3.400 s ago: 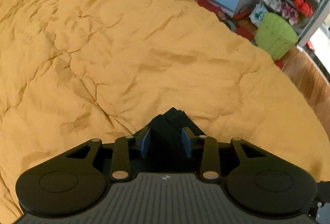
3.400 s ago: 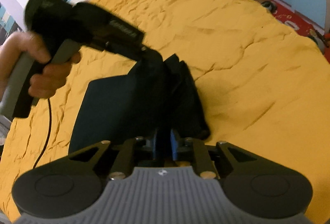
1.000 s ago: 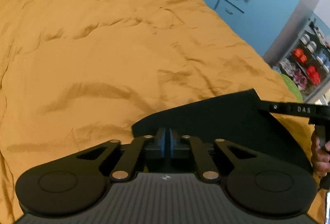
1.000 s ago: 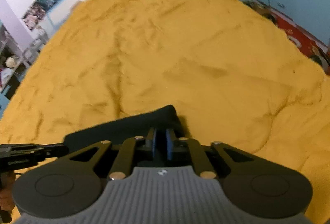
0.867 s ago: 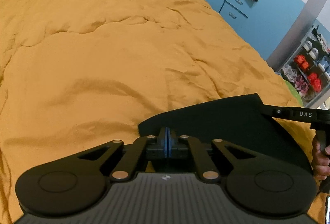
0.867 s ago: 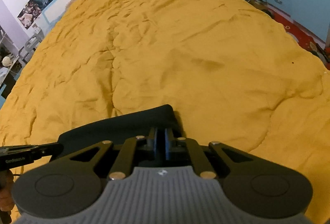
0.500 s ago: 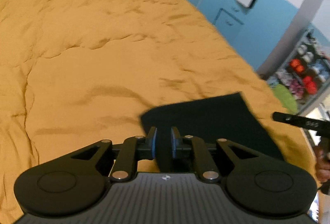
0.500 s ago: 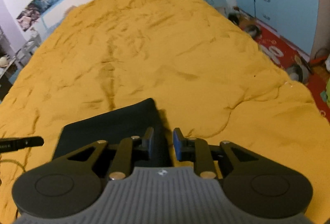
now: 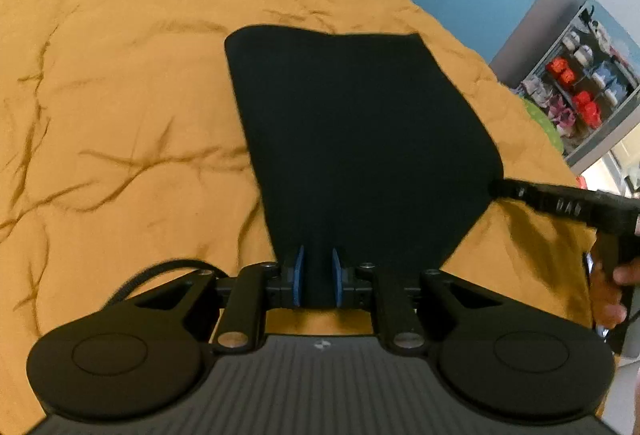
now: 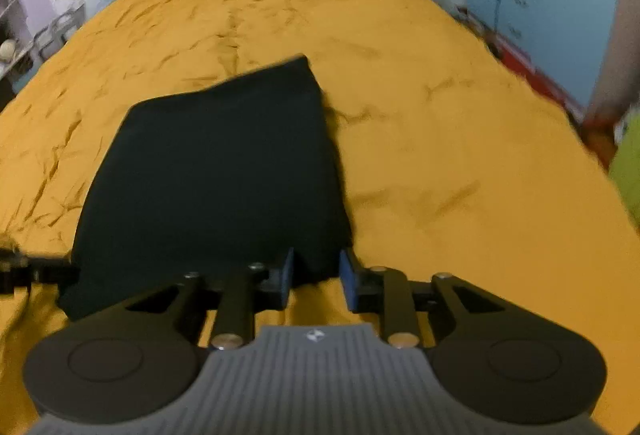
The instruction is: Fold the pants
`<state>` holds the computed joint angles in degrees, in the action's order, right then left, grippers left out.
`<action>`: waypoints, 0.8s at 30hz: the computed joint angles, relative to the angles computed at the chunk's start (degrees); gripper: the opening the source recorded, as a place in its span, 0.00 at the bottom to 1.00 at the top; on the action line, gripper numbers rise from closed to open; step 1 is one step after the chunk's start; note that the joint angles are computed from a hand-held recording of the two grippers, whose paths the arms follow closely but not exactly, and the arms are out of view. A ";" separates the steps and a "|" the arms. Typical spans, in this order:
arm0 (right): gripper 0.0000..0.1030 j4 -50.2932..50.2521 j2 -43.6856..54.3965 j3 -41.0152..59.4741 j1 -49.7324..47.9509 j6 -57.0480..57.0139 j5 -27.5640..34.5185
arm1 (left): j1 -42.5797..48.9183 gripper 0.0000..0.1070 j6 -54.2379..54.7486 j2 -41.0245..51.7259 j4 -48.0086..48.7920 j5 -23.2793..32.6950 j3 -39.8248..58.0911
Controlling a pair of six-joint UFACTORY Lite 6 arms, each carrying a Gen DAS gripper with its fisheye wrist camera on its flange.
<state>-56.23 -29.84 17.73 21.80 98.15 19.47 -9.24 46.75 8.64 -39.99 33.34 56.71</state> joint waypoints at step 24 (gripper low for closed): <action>0.50 27.54 -22.83 3.23 0.19 -28.26 13.08 | 22.09 0.44 -28.21 -16.42 13.62 27.83 27.56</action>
<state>-28.69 -52.67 20.97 21.99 69.89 32.55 12.84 18.54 -7.78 -26.38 61.17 84.27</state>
